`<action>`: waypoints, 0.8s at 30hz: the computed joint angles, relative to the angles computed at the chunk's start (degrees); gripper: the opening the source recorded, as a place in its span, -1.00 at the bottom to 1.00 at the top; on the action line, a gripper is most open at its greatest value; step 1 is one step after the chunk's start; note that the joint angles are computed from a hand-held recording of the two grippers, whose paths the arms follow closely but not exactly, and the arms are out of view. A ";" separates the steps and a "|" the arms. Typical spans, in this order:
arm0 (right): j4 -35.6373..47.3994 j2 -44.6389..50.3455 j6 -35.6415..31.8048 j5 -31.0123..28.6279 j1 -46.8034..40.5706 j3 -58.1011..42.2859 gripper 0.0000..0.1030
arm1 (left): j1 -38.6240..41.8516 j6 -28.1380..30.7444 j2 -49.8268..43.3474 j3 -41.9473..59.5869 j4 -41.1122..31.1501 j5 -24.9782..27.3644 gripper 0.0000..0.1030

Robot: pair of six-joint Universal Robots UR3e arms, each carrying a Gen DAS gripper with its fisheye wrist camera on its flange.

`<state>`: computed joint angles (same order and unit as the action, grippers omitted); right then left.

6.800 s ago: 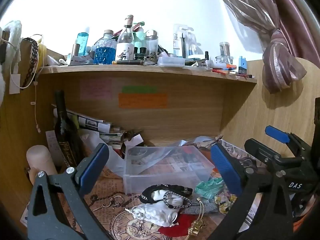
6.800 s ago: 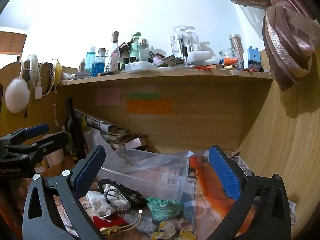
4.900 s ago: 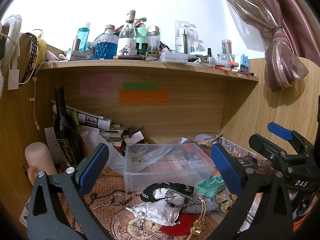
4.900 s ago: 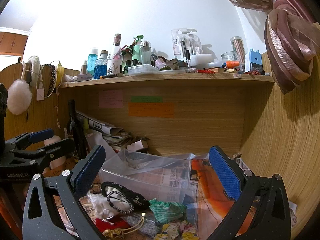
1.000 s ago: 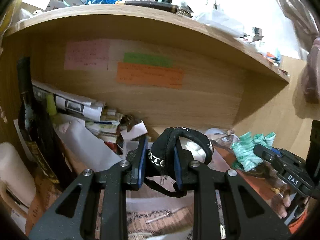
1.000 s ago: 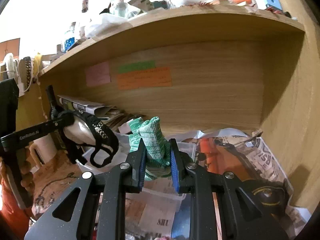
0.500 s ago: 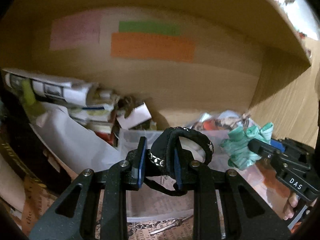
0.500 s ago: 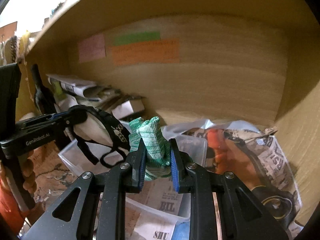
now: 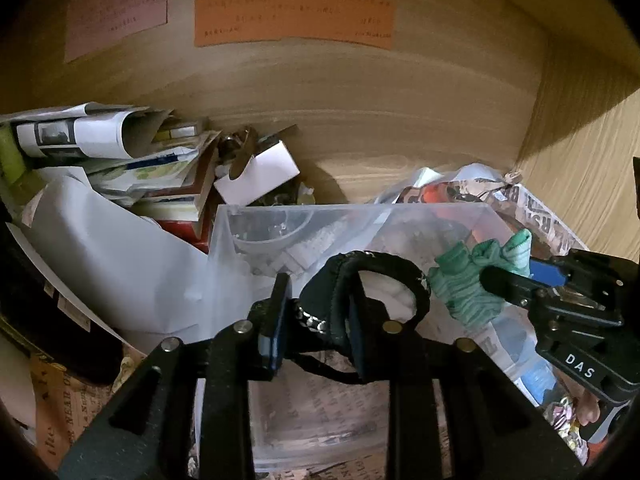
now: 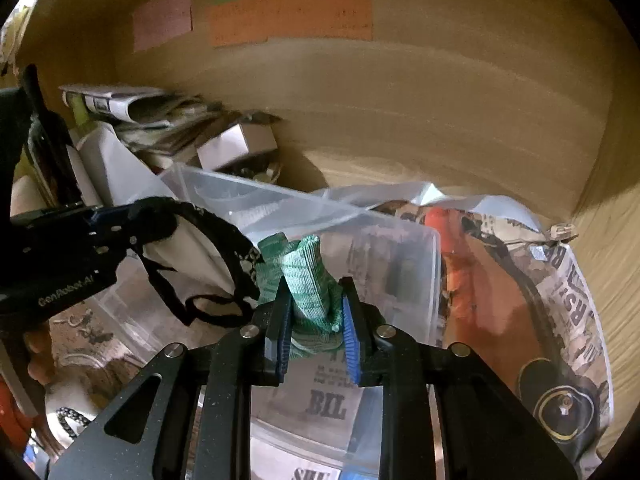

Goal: Organize soft objects
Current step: 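Carry headband into the clear box with left tool while right tool drops green cloth in, then move the right tool to the floral scrunchie while the left tool reaches the beaded cord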

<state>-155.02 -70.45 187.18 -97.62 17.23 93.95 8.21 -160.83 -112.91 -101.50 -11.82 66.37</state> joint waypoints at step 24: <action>-8.47 -14.70 -0.42 -4.03 4.64 11.26 0.62 | 14.59 9.18 27.06 -24.77 0.72 -17.19 0.81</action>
